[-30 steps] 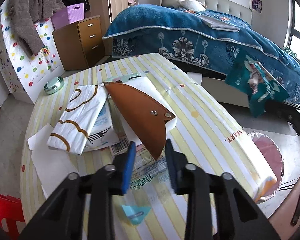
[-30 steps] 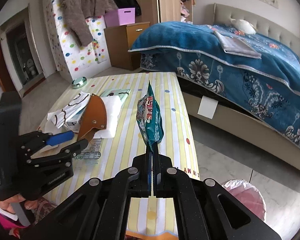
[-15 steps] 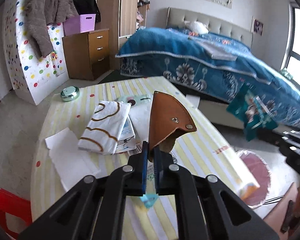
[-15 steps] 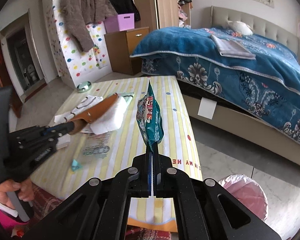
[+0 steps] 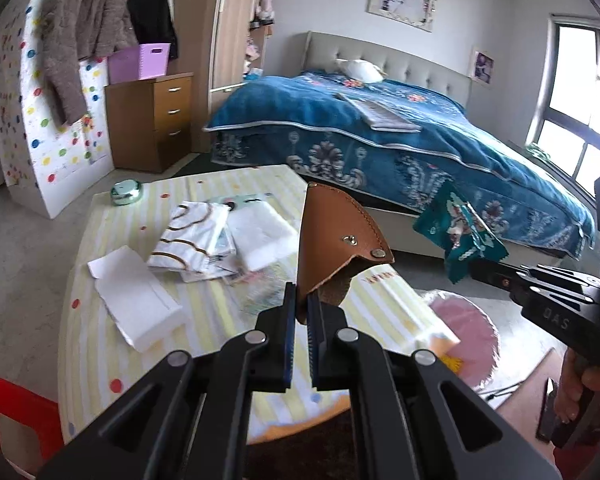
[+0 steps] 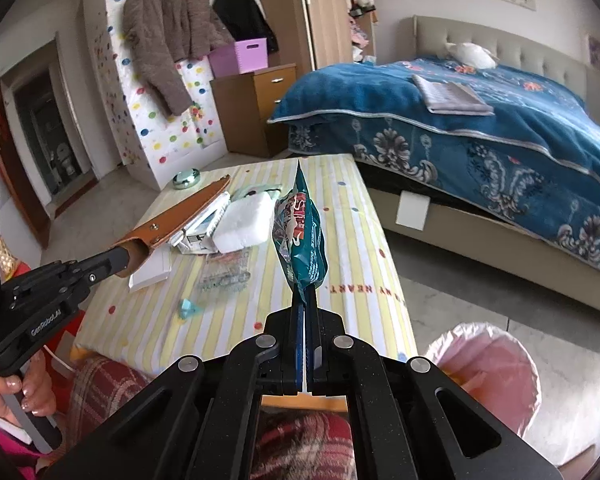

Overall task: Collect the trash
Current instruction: 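Carry the leather piece and teal wrapper over the pink trash bin, then open both grippers to drop the items into the bin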

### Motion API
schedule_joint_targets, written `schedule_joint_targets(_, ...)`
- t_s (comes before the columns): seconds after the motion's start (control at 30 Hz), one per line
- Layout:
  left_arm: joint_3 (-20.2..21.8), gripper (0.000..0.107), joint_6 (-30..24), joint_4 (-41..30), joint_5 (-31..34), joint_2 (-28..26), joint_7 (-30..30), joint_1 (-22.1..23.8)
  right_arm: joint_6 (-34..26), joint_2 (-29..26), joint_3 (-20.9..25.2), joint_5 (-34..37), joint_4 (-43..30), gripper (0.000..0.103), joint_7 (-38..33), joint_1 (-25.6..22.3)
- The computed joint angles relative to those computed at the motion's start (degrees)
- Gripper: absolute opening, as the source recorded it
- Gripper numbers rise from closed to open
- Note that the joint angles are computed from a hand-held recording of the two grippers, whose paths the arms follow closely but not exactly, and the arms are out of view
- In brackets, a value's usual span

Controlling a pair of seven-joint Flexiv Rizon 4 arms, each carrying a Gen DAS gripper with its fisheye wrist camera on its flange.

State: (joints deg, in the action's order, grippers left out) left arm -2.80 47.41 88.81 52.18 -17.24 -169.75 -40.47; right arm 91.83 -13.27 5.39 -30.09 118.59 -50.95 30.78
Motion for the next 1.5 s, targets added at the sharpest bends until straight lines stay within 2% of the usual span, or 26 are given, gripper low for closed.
schedule_joint_targets(0.17, -0.7, 0.003, 1.8, -3.5, -0.9, -3.2, 3.5, -0.7, 2.2, 3.7, -7.0, -6.6, 5.2, 0.0, 7.5, 3.0)
schedule_joint_targets(0.27, -0.7, 0.003, 3.8, -7.1, -3.0, -6.4, 7.3, -1.1, 4.3, 6.5, -14.6, -16.9, 9.3, 0.0, 17.6, 4.9)
schedule_joint_targets(0.33, -0.3, 0.003, 4.8, -9.1, -4.5, -8.4, 9.9, -1.5, 5.2, 7.8, -17.9, -23.9, 10.9, 0.0, 23.8, 4.9)
schedule_joint_targets(0.37, -0.3, 0.003, 5.2, -10.8, -5.5, -9.8, 11.6, -1.7, 5.5, 8.0, -18.1, -25.7, 11.1, 0.0, 25.3, 4.1)
schedule_joint_targets(0.4, -0.4, 0.003, 5.5, -12.5, -6.5, -11.4, 13.5, -1.8, 6.0, 9.0, -20.2, -31.3, 12.1, 0.0, 30.4, 3.1)
schedule_joint_targets(0.47, -0.5, 0.003, 5.9, -15.8, -8.6, -14.2, 17.0, -2.0, 6.4, 9.6, -21.0, -37.1, 12.7, 0.0, 35.6, 0.6)
schedule_joint_targets(0.57, -1.3, 0.003, 6.0, -21.6, -12.4, -19.2, 23.7, -2.0, 6.4, 9.8, -20.2, -39.6, 13.4, 0.0, 38.3, -2.8)
schedule_joint_targets(0.6, -1.3, 0.003, 6.1, -22.7, -13.4, -20.3, 25.2, -2.1, 6.1, 9.7, -19.8, -38.5, 13.9, 0.0, 37.9, -3.9)
schedule_joint_targets(0.73, -1.9, 0.004, 5.3, -29.4, -19.0, -26.1, 32.2, -1.9, 3.4, 8.9, -14.3, -23.9, 15.4, 0.0, 28.1, -8.0)
schedule_joint_targets(0.8, -2.2, 0.003, 4.6, -33.0, -21.9, -29.0, 35.4, -1.8, 3.2, 8.2, -12.3, -21.4, 15.3, 0.0, 26.3, -10.1)
schedule_joint_targets(0.9, -2.1, 0.004, 3.2, -38.1, -25.7, -33.0, 39.8, -2.1, 1.5, 6.3, -5.9, -12.1, 14.2, 0.0, 19.2, -15.4)
schedule_joint_targets(0.97, -1.7, 0.004, 1.7, -42.1, -27.9, -35.8, 42.5, -2.5, 1.0, 5.4, -4.5, -8.7, 13.6, 0.0, 16.5, -16.8)
schedule_joint_targets(1.17, 0.2, 0.004, -2.9, -53.4, -34.6, -43.2, 48.5, -3.7, 0.7, 2.7, -5.0, -2.9, 11.9, 0.005, 12.5, -16.6)
schedule_joint_targets(1.23, 0.7, 0.007, -4.5, -57.8, -37.0, -46.1, 50.6, -3.9, 0.2, 1.3, -3.1, 0.9, 10.7, 0.005, 9.3, -18.0)
schedule_joint_targets(1.27, 1.2, 0.012, -5.1, -59.0, -37.9, -46.8, 51.1, -4.1, -0.5, 0.8, -1.5, 3.2, 10.0, 0.005, 7.5, -18.9)
schedule_joint_targets(1.3, 1.8, 0.024, -6.0, -60.9, -38.8, -47.9, 51.6, -4.3, -1.6, 0.3, 0.2, 5.7, 9.2, 0.005, 5.7, -20.1)
schedule_joint_targets(1.33, 2.5, 0.031, -6.4, -61.7, -39.6, -48.5, 51.9, -4.6, -2.5, 0.2, 1.2, 7.8, 8.5, 0.005, 4.3, -20.6)
schedule_joint_targets(1.37, 3.4, 0.039, -5.6, -60.8, -39.9, -48.1, 51.7, -4.8, -2.7, 0.1, 1.8, 9.6, 8.4, 0.01, 3.2, -20.9)
schedule_joint_targets(1.4, 4.1, 0.039, -4.9, -59.7, -40.2, -47.6, 51.7, -5.0, -2.7, 0.3, 1.2, 10.2, 8.4, 0.018, 3.1, -20.1)
schedule_joint_targets(1.43, 4.6, 0.039, -4.1, -57.9, -40.3, -46.6, 51.7, -5.2, -2.1, 1.1, -1.0, 9.2, 9.5, 0.021, 4.1, -18.4)
schedule_joint_targets(1.5, 5.6, 0.039, -2.6, -54.7, -40.0, -44.7, 51.0, -5.5, -2.0, 1.7, -2.1, 9.1, 10.1, 0.024, 4.4, -17.3)
